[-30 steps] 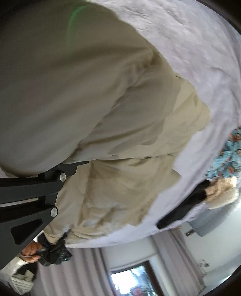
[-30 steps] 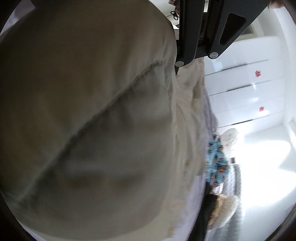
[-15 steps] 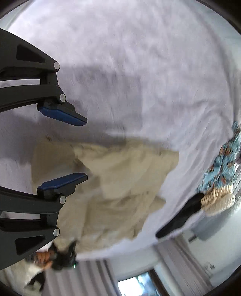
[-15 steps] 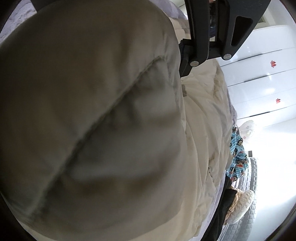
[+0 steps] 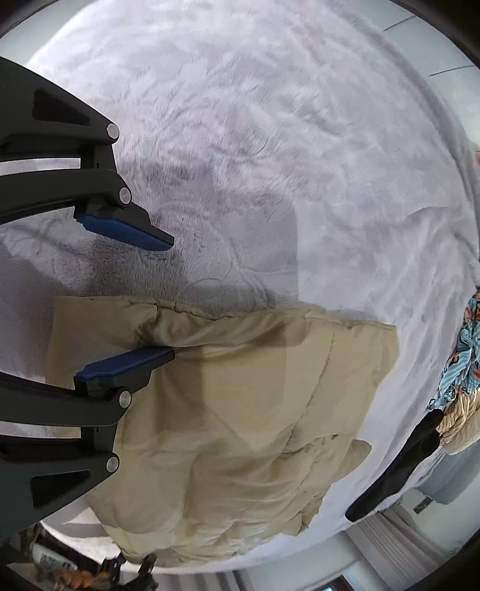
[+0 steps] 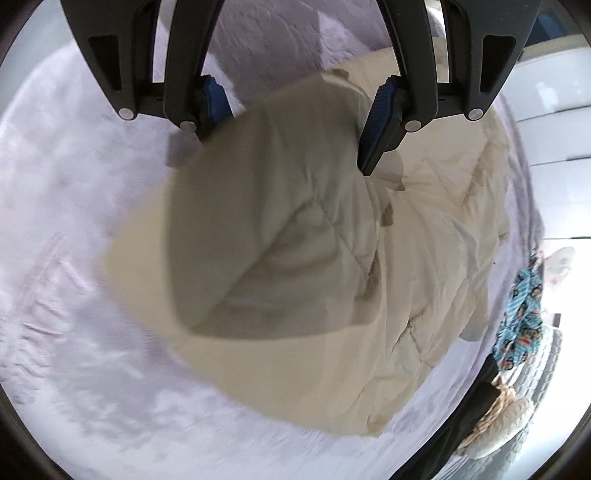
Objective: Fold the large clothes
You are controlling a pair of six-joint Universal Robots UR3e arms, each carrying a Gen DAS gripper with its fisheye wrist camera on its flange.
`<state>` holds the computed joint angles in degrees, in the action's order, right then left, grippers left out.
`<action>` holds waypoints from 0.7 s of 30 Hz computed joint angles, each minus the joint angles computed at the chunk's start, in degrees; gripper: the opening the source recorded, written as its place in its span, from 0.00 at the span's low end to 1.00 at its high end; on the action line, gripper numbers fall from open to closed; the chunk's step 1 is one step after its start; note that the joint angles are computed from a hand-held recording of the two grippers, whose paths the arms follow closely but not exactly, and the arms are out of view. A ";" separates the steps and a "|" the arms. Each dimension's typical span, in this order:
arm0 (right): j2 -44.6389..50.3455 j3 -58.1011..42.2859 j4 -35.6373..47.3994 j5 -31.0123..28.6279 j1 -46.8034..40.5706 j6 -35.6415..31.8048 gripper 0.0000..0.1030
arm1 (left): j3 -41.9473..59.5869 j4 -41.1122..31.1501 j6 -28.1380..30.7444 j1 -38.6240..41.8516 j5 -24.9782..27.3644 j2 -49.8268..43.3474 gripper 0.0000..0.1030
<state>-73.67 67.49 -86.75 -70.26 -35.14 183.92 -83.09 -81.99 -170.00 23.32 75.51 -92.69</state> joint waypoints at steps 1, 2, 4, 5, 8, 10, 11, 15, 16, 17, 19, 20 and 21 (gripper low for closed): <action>-0.76 -0.08 0.38 -0.90 0.34 0.37 0.64 | 1.34 -0.95 -0.35 -0.59 1.30 0.11 0.53; 0.52 -2.56 -0.01 -1.95 2.15 2.32 0.64 | 3.16 -2.60 -0.31 -1.05 2.23 0.04 0.53; -0.09 -5.00 1.91 -2.88 2.79 1.79 0.64 | 6.16 -5.29 -0.30 -2.08 3.43 -0.20 0.53; -1.27 -3.87 1.77 -2.78 2.95 1.16 0.64 | 7.47 -6.65 0.12 -1.95 3.58 -0.25 0.53; -3.17 -2.35 2.24 -2.13 5.03 -0.63 0.64 | 13.91 -11.60 -0.78 -3.44 4.32 -2.29 0.53; -3.24 -2.37 2.25 -2.14 7.86 -0.85 0.64 | 16.61 -13.66 -1.43 -4.15 4.42 -2.94 0.53; -4.00 -1.90 2.94 -1.70 8.73 -1.20 0.64 | 17.48 -14.44 -1.69 -4.53 4.60 -3.01 0.53; -2.68 -3.87 6.39 0.58 12.30 -2.65 0.64 | 21.97 -18.08 -2.86 -6.72 5.45 -4.42 0.53; -4.13 -2.30 7.51 0.55 11.95 -4.29 0.64 | 22.63 -18.96 -2.67 -6.77 5.36 -4.37 0.53; -3.48 -3.13 7.80 0.72 12.83 -4.18 0.64 | 23.21 -19.70 -2.48 -6.79 5.34 -4.25 0.53; -2.12 -5.29 8.95 1.08 14.58 -3.92 0.64 | 24.02 -20.77 -2.19 -6.79 5.08 -4.06 0.76; -1.88 -5.80 9.45 1.12 14.82 -4.26 0.64 | 24.15 -20.83 -2.14 -6.86 5.11 -3.88 0.89; -2.23 -5.94 10.11 1.03 15.01 -4.72 0.65 | 23.72 -20.14 -2.30 -7.00 5.32 -3.36 0.99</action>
